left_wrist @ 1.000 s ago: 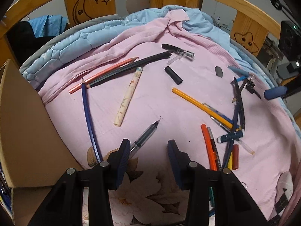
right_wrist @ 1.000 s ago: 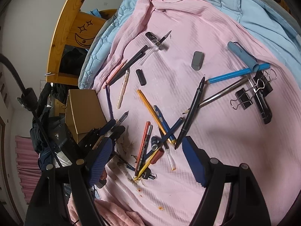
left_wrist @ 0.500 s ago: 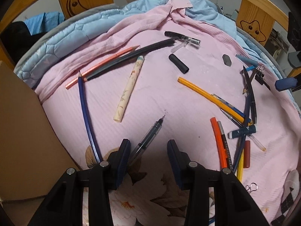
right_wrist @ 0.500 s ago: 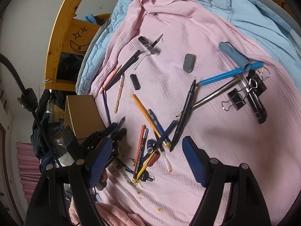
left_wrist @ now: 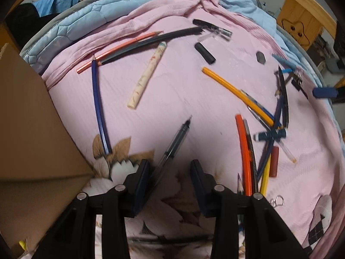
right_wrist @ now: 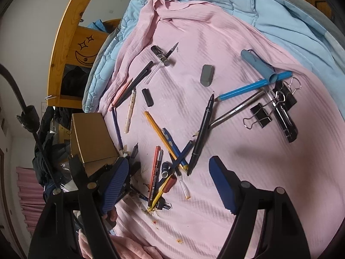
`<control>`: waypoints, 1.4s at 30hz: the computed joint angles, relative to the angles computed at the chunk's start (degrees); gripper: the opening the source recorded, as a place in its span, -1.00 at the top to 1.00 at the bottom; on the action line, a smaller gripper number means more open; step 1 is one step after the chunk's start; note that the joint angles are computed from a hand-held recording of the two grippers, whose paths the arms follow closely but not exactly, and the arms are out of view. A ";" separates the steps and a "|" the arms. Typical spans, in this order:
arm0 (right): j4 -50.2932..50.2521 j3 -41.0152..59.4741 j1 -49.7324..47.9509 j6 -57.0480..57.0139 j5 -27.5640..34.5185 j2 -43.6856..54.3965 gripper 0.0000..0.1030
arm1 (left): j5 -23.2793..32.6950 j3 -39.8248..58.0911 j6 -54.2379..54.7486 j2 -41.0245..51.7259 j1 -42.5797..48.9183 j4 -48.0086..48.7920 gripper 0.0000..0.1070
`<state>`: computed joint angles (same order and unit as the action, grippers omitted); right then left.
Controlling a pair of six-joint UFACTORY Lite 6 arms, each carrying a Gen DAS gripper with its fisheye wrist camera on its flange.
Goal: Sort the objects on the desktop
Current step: 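Lower the left gripper to the clear black-ink pen while the right approaches a black marker, then close the left gripper on the clear pen while the right gripper closes on the black marker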
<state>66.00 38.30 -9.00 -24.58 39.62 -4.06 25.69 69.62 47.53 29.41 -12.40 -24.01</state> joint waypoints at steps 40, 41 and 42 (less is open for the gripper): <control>-0.28 4.67 4.73 -1.23 -11.18 15.71 0.25 | 3.64 -3.58 -1.29 -3.42 1.88 0.14 0.63; -2.48 5.23 5.50 1.28 -12.02 15.83 0.31 | 3.70 -3.66 -1.18 -3.52 2.00 0.05 0.63; -4.14 5.60 6.01 2.88 -12.64 15.92 0.42 | 3.70 -3.78 -1.06 -3.64 2.08 0.02 0.63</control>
<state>61.87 43.90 -2.98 -21.70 26.98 11.86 29.39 65.84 46.47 25.77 -10.32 -24.00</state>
